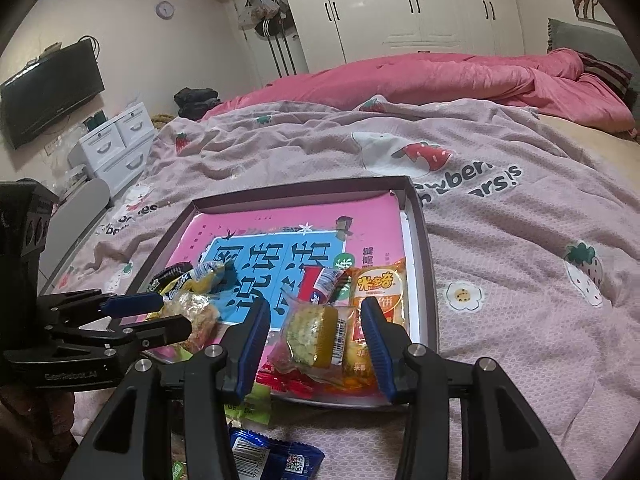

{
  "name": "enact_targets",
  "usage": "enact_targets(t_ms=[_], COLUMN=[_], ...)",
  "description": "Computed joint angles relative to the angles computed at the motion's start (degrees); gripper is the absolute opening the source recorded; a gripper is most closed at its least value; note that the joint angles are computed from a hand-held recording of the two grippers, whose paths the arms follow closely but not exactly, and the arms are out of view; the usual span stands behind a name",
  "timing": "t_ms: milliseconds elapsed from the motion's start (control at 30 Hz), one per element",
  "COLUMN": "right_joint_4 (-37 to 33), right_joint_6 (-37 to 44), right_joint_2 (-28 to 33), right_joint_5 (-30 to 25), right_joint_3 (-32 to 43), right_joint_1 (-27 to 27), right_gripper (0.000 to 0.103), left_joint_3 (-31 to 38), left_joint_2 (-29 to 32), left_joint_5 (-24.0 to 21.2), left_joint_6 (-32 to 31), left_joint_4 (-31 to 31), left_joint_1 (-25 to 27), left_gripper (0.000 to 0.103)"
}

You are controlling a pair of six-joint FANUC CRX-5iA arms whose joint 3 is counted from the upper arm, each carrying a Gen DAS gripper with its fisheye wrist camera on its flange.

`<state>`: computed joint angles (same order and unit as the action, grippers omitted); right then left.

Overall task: Organize snacks
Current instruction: 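Lower both clear bags onto the book and open both tools, then pull both open tools back from the tray toward the remaining snacks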

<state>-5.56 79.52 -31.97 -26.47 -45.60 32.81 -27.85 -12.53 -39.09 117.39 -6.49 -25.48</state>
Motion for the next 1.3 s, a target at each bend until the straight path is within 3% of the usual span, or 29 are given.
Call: enact_targets(t_ms=[267,933,1300], right_joint_4=[-0.8,6.7,12.9], right_joint_6=[1.1,-6.0,-14.1], right_joint_2=[-1.7,-9.9,-16.1], right_joint_5=[-0.4,-1.3,-3.2], right_joint_3=[0.0,-4.0,-7.1], right_joint_1=[0.1,4.7,8.0], right_gripper=[0.051,0.056,0.062], left_joint_3=[1.4,1.0,1.6], left_joint_2=[-1.3,-6.9,-8.1], left_joint_5=[-2.2,-5.1,-6.6], left_joint_6=[3.0,5.2,5.3], left_joint_4=[-2.9,-5.1,-6.6], left_joint_1=[-1.2,-2.8,-5.2], left_gripper=[0.068,0.069,0.075])
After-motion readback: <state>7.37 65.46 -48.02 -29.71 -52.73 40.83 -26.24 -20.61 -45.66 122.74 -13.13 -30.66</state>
